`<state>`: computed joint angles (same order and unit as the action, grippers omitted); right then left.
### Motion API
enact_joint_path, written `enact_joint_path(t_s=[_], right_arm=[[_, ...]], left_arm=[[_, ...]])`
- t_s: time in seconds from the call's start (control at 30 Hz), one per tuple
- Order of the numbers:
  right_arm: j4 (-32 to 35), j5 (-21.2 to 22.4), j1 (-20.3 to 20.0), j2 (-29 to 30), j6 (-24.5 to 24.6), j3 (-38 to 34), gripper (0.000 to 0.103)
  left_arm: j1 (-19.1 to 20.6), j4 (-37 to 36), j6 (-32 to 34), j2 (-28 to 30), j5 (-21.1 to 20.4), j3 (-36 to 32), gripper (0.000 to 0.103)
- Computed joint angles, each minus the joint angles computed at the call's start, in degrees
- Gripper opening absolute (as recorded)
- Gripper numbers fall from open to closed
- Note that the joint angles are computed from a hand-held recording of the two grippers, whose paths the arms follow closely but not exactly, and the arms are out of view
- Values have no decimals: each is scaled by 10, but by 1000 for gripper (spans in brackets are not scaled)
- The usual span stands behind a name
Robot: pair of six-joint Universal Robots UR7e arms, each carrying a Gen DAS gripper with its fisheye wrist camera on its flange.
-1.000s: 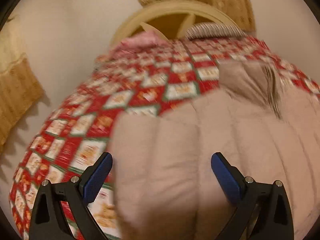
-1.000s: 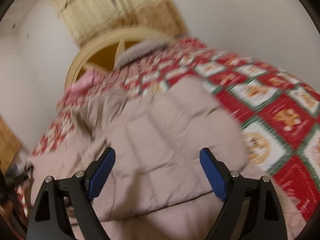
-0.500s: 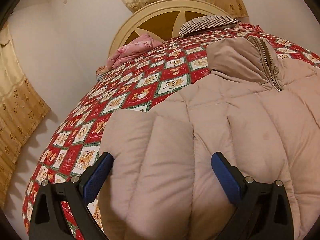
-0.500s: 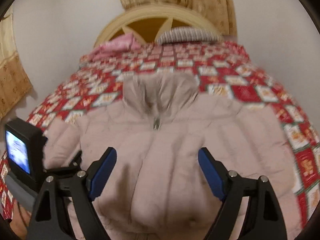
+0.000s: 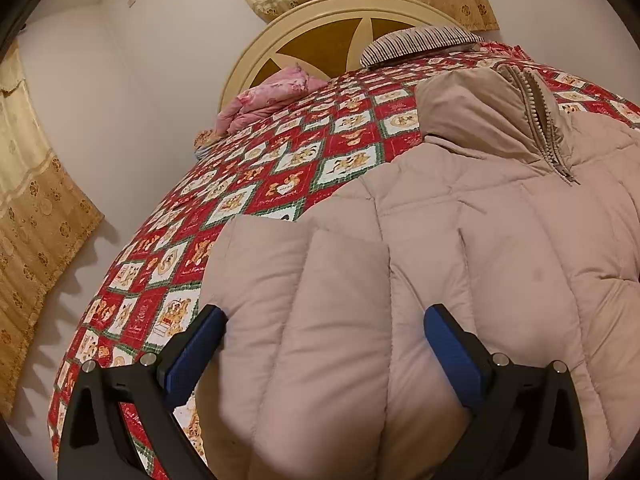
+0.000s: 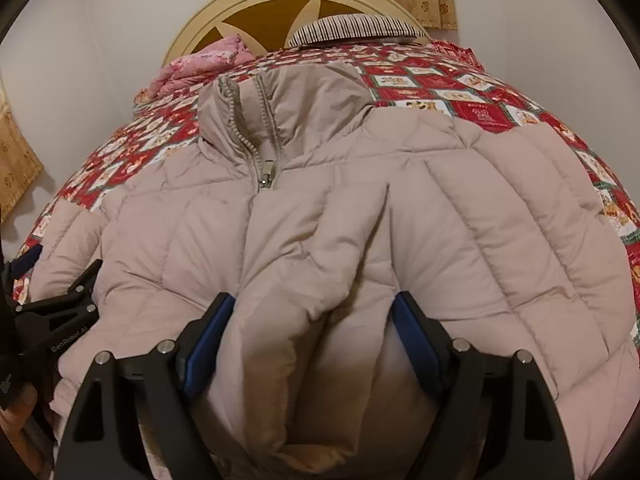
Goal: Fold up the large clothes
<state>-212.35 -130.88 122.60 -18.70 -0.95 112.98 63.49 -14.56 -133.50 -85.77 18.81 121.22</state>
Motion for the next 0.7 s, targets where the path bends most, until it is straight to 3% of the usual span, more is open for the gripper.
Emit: enact_joint_path(t_s=[0.2,0.3,0.4,0.5,0.6,0.7], right_arm=[[-6,-3,-2,5,-6,-3,83],[-5,-6,-1,8,-7,-5,84],[-5,-8,0,8,-7,-5,84],[-8,-6,-1,8,-6,-5,84],[-10,-4,-1,8,-4,-4,84],[-10,-4,-1,8,-5,-4,84]], left_arm=[[-41,120,-130,-14,-29,-21,101],[-87,181,-195,-35,-21,-27,101],[-111,236,-240,-12,-5,-43,101],[-105,209,-207,28,-8,-43,101],[-73,198,-209,69,-8,-45,101],[-36,215,-242,70,41,-48,101]])
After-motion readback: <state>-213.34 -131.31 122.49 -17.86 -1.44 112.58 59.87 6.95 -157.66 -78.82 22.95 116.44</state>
